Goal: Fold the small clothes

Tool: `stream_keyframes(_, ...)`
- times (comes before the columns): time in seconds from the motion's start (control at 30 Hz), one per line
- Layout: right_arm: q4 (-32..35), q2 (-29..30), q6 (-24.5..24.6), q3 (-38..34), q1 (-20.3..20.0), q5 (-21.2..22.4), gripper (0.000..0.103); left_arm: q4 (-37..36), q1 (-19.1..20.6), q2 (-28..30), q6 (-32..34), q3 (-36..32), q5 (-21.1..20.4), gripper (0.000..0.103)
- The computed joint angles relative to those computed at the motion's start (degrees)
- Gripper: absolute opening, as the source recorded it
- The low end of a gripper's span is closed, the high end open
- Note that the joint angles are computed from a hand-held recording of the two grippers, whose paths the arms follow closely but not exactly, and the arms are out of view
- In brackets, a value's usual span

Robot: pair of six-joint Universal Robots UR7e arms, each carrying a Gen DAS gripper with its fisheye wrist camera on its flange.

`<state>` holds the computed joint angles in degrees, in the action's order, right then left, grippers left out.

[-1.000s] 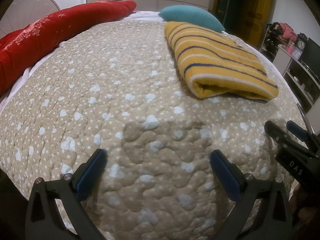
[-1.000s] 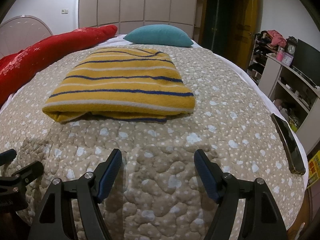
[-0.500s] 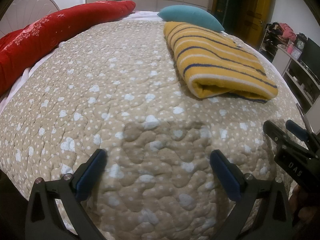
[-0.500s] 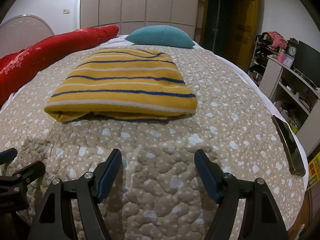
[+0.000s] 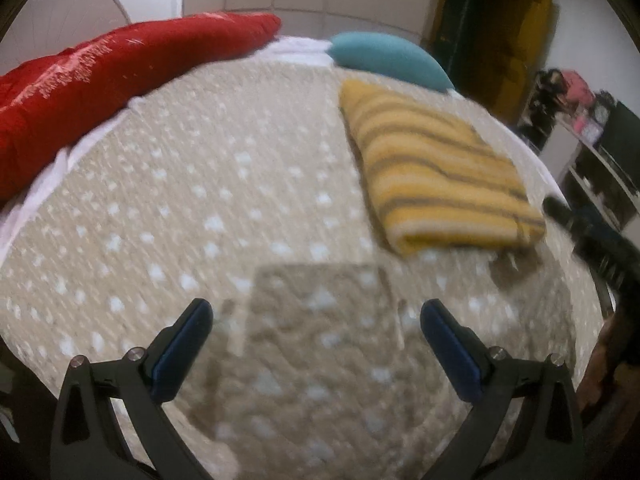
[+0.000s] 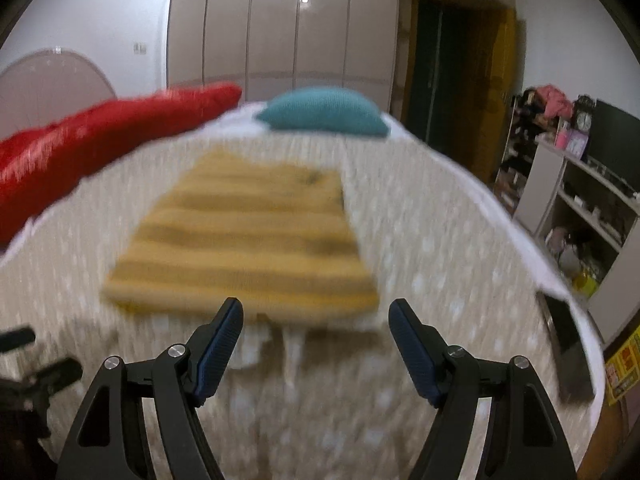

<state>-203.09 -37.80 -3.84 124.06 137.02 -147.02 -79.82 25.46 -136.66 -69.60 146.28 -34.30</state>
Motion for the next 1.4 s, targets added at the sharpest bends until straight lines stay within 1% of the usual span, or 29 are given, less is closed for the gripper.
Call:
stream_keyframes(0.03,-0.7,-0.04,-1.47,-1.16,-0.68,2.13,0.079,-1.2,1.13,0.86,0.94,-0.49,0.61,0.103)
stream_keyframes(0.07,-0.81,0.01,-3.12,-2.73,-1.94,5.72,0.079,-4.51,3.19,2.52,3.44,-1.13,1.12,0.103)
stream_keyframes(0.1,-0.33,0.23,-4.14,-3.91,-2.86,7.94,0.078,-8.18,4.61,4.36,5.8,-1.45,1.39,0.103)
stream_keyframes(0.13,0.95,0.84,-5.15,-5.48,-3.99,10.08,0.073,-13.49,6.16,6.5,9.76,-1.93,2.03,0.103)
stream_keyframes(0.17,4.06,1.85,-5.63,-7.74,-5.49,11.9,0.068,-17.29,6.89,7.99,12.68,-2.11,2.71,0.103)
stream_keyframes(0.2,6.74,2.59,-5.5,-9.3,-6.71,12.64,0.057,-22.84,7.84,10.6,17.07,-2.34,3.9,0.103)
stream_keyframes(0.23,10.54,3.4,-4.48,-11.05,-7.92,13.0,0.051,-27.47,8.68,12.84,20.83,-2.43,4.82,0.103)
stream_keyframes(0.27,14.9,4.58,-3.06,-12.81,-10.09,13.92,0.051,-33.47,9.88,16.79,25.6,-2.78,6.45,0.103)
stream_keyframes(0.3,16.86,5.0,-2.31,-13.33,-11.86,15.93,0.051,-39.47,11.03,19.91,30.29,-2.76,7.39,0.103)
stream_keyframes(0.33,16.42,5.13,-2.42,-13.29,-12.47,16.84,0.052,-44.8,12.31,22.92,34.34,-2.88,7.95,0.103)
stream_keyframes(0.37,16.22,5.02,-2.6,-13.35,-12.52,17.22,0.052,-50.71,14.62,27.25,38.93,-3.57,8.17,0.103)
stream_keyframes(0.43,20.91,3.85,-1.25,-14.25,-11.5,16.45,0.052,-58.24,18.27,32.42,43.79,-4.66,6.58,0.103)
stream_keyframes(0.47,21.53,3.13,-1.5,-14.54,-10.79,16.53,0.052,-61.39,20.99,34.98,45.65,-5.61,4.46,0.103)
stream_keyframes(0.53,21.56,2.59,-2.01,-15.39,-10.12,16.47,0.052,-63.14,24.19,37.15,45.82,-6.49,1.41,0.103)
stream_keyframes(0.6,24.18,2.98,-1.72,-18.13,-10.46,17.49,0.052,-66.67,27.27,37.58,45.74,-5.94,-3.0,0.103)
stream_keyframes(0.63,25.72,3.87,-1.47,-20.04,-10.76,17.88,0.052,-67.84,27.43,37.05,45.43,-5.18,-3.96,0.103)
stream_keyframes(0.67,27.38,5.53,-1.56,-22.81,-11.08,17.85,0.052,-70.27,27.99,36.54,46.69,-4.43,-5.14,0.103)
stream_keyframes(0.73,30.54,8.24,-2.02,-27.28,-11.73,17.82,0.051,-70.93,28.29,36.0,47.88,-4.33,-6.19,0.103)
stream_keyframes(0.8,36.11,11.91,-1.32,-33.5,-12.54,17.72,0.051,-71.14,28.06,35.42,47.91,-3.91,-6.72,0.103)
stream_keyframes(0.9,48.7,17.33,2.79,-43.89,-14.3,14.83,0.05,-71.59,28.46,34.89,48.49,-3.86,-8.04,0.103)
stream_keyframes(0.97,57.49,21.14,6.27,-51.0,-15.38,11.35,0.05,-71.67,28.46,34.27,49.49,-3.86,-8.32,0.103)
stream_keyframes(1.0,59.35,21.92,7.36,-52.71,-15.58,10.66,0.05,-71.72,28.15,33.75,50.03,-3.65,-8.02,0.103)
stream_keyframes(1.03,58.81,22.21,7.76,-53.43,-15.59,10.09,0.05,-71.38,27.84,33.13,50.56,-3.54,-7.65,0.103)
stream_keyframes(1.1,52.14,21.77,5.43,-52.43,-14.56,9.2,0.051,-70.56,26.75,31.88,50.56,-2.96,-6.58,0.103)
stream_keyframes(1.17,44.76,20.05,2.48,-49.15,-13.23,8.5,0.053,-69.62,25.05,30.08,49.74,-1.95,-4.49,0.103)
stream_keyframes(1.23,39.35,17.04,1.17,-44.31,-11.86,7.7,0.06,-67.05,22.94,28.07,47.53,-0.9,-1.99,0.103)
stream_keyframes(1.27,36.92,15.15,0.73,-41.34,-11.24,7.76,0.062,-65.27,21.67,26.67,46.32,-0.35,-0.84,0.103)
stream_keyframes(1.3,35.45,13.39,0.51,-38.61,-10.51,7.39,0.064,-64.55,21.02,25.48,46.28,0.08,-0.29,0.103)
stream_keyframes(1.4,33.14,6.52,0.87,-28.07,-8.47,6.84,0.066,-55.94,15.42,19.7,40.92,1.65,2.56,0.103)
